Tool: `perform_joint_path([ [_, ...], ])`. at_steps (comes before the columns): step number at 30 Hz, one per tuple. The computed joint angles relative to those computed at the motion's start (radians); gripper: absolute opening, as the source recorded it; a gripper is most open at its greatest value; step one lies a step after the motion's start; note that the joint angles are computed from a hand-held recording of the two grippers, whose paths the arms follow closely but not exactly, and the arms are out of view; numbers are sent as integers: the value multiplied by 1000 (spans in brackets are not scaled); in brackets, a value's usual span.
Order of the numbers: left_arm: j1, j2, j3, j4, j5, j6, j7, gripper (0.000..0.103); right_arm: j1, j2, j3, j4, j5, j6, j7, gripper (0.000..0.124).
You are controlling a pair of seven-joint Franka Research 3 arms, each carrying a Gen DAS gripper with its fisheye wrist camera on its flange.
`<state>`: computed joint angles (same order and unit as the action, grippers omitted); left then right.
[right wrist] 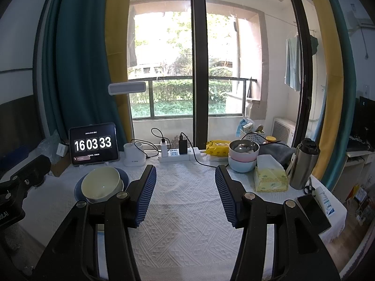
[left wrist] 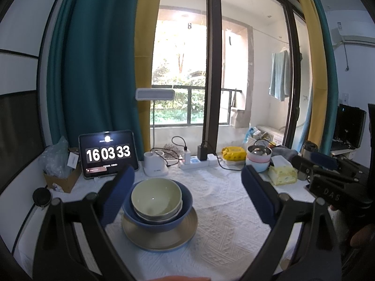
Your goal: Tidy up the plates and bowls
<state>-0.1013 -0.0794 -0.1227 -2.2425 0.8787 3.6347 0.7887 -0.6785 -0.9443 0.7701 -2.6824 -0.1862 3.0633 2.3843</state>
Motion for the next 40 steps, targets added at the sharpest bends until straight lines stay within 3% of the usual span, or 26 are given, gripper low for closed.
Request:
perform_joint_path([
  [37, -3, 2, 2, 13, 36, -17, -43, 94, 6, 12, -4, 1, -2, 0, 3, 55],
  [39, -2, 2, 1, 11, 29, -14, -33, 94, 7, 13, -4, 0, -3, 1, 3, 55],
  [40, 2, -1, -15, -7, -36, -4, 41, 94, 5, 17, -4, 1, -3, 3, 2, 55],
])
